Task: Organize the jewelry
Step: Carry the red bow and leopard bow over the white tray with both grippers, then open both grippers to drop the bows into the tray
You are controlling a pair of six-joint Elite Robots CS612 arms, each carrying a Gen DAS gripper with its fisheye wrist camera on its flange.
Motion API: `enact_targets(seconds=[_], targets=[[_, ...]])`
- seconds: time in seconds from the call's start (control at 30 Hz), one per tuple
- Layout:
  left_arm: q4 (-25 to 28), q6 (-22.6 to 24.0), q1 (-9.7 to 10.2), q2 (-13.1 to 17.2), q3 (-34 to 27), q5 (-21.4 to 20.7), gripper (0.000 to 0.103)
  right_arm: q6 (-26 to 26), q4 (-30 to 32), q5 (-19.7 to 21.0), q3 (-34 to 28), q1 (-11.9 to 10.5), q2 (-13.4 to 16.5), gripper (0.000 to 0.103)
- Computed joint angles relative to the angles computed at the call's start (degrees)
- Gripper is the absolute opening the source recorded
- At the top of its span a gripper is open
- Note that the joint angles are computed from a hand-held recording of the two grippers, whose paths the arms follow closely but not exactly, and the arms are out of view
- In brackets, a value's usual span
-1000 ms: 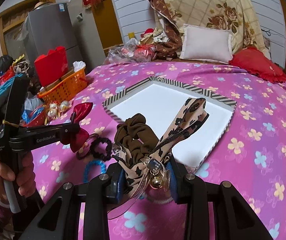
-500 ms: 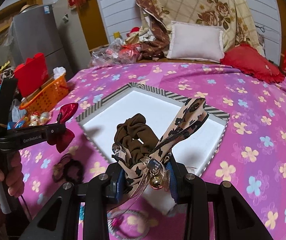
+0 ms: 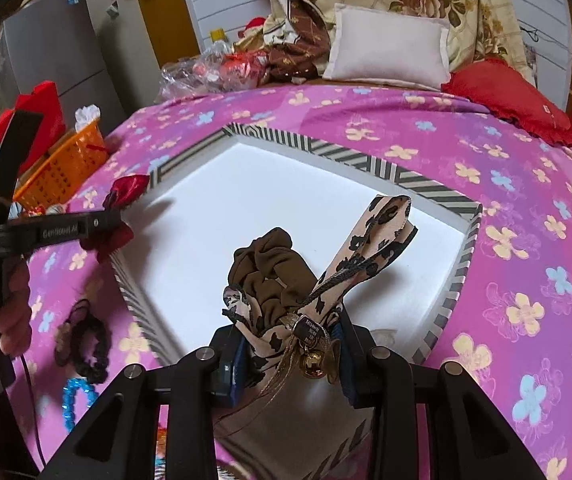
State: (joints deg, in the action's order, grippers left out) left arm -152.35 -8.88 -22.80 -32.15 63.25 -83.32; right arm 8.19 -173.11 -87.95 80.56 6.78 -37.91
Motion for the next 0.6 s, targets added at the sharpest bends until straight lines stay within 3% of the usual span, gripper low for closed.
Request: enact_targets(seconds=[0.37,0.47,0.6], targets=[[3.44,1.99,-0.49,1.58,-2.59,2.90,0.017,-3.47,3.11,-0.82,-1.09,-0.46,0.54,0.034],[4.19,1.88,-0.37,1.31,-2.13,1.93,0.017,-5.31,4.51,-1.62,-1.83,-0.41,0.79,0.035],[4.69,1.47,-0.24,0.68,-0.89,0.58,0.017,-5.99,5.62,-0.12,-2.67,-0.70,1.08,0.046]])
